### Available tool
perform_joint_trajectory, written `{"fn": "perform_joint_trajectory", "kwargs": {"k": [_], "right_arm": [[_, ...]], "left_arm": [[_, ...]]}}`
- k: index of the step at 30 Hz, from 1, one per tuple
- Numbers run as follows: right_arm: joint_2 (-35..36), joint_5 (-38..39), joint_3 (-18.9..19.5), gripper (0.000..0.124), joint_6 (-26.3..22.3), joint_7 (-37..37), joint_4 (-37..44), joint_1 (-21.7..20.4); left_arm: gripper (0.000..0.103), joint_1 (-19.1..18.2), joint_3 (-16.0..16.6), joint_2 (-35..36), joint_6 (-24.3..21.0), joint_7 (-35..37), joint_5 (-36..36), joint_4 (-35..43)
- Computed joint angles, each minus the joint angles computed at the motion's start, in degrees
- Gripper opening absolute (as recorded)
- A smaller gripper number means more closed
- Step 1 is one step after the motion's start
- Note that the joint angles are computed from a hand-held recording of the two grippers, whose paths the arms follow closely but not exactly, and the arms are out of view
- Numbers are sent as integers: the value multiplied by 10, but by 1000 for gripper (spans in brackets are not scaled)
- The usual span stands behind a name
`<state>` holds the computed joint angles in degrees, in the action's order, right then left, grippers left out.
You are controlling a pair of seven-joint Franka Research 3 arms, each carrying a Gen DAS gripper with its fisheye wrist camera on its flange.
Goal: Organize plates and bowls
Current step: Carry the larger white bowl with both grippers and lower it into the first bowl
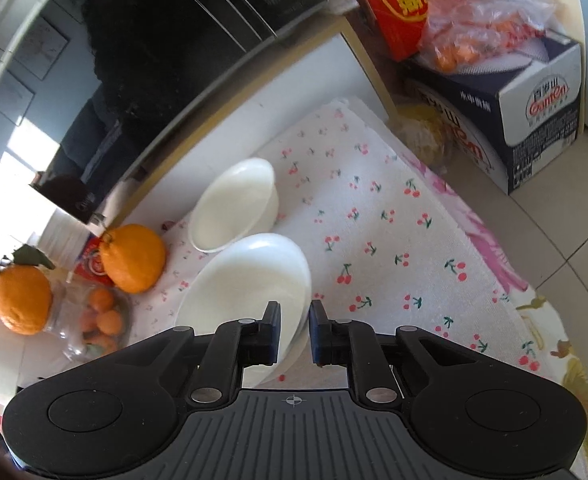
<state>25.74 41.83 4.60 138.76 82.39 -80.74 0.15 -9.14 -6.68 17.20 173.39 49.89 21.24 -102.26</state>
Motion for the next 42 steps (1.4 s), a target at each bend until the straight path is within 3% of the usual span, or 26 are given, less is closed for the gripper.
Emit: {"fn": "perform_joint_trajectory", "kwargs": {"k": [11,16,20,29,33,38,42], "right_arm": [[-103,3,-18,15,-21,-3,-89,4],[-154,2,-30,15,-28,-25,-148,13],[-177,-1,-41,15,-44,-28,-170,18],[-198,-1,-54,15,-84,-68,-183,18],[-200,-23,-57,15,-99,-66,-186,21],[-199,-56,-58,15,-102,-57,-190,26],[-192,-69,-58,15,-108,-48,-185,26]], "left_arm": [[10,12,-28,-90,3,19,-31,-80],[10,8,-27,-127,45,0,-35,-141],[10,24,-57,-144,46,75,-136,-165],[10,6,-57,-169,44,197,-244,-196],[10,-3,-50,-172,26,201,-240,-198],[10,-6,-45,-167,-13,160,-173,-188],[10,-7,-46,-160,-41,145,-158,-180]]}}
